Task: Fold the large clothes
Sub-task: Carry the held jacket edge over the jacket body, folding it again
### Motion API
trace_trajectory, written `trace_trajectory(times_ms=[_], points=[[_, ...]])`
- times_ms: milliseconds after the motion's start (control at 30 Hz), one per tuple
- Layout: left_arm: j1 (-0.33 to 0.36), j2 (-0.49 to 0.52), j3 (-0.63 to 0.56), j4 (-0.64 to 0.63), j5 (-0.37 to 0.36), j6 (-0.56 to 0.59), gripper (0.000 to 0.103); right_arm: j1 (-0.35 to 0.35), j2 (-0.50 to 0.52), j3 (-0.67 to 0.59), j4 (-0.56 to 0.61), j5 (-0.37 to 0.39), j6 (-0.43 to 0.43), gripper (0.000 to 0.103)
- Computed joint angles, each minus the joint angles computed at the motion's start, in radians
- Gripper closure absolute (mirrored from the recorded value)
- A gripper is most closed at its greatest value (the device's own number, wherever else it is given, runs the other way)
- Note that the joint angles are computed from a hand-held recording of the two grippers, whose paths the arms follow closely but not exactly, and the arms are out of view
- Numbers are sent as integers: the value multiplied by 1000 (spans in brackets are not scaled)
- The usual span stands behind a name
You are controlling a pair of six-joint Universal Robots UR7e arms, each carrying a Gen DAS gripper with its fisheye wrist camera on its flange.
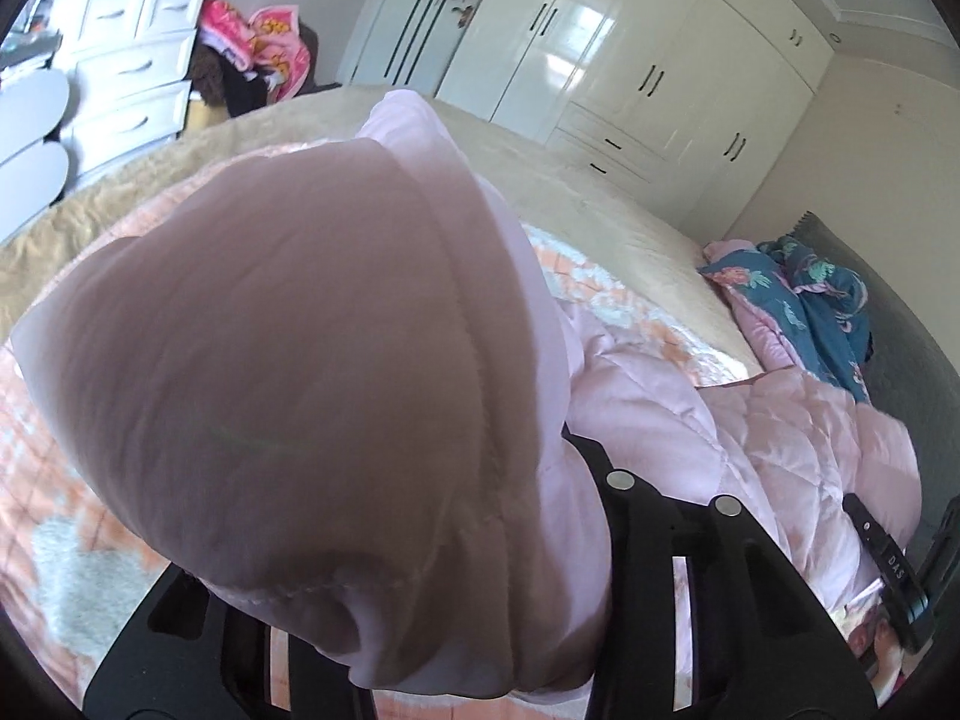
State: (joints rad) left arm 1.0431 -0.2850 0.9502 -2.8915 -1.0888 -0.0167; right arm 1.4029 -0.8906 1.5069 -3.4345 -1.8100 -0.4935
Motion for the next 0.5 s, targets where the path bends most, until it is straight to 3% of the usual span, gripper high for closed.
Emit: trace_trajectory(times_ms=[167, 500], points=[[-25, -50, 93, -23, 17, -8, 72, 18, -52, 80, -31, -7, -39, 74], [-39, -157, 277, -68, 29, -27, 72, 28, -125, 230, -84, -35, -30, 74]])
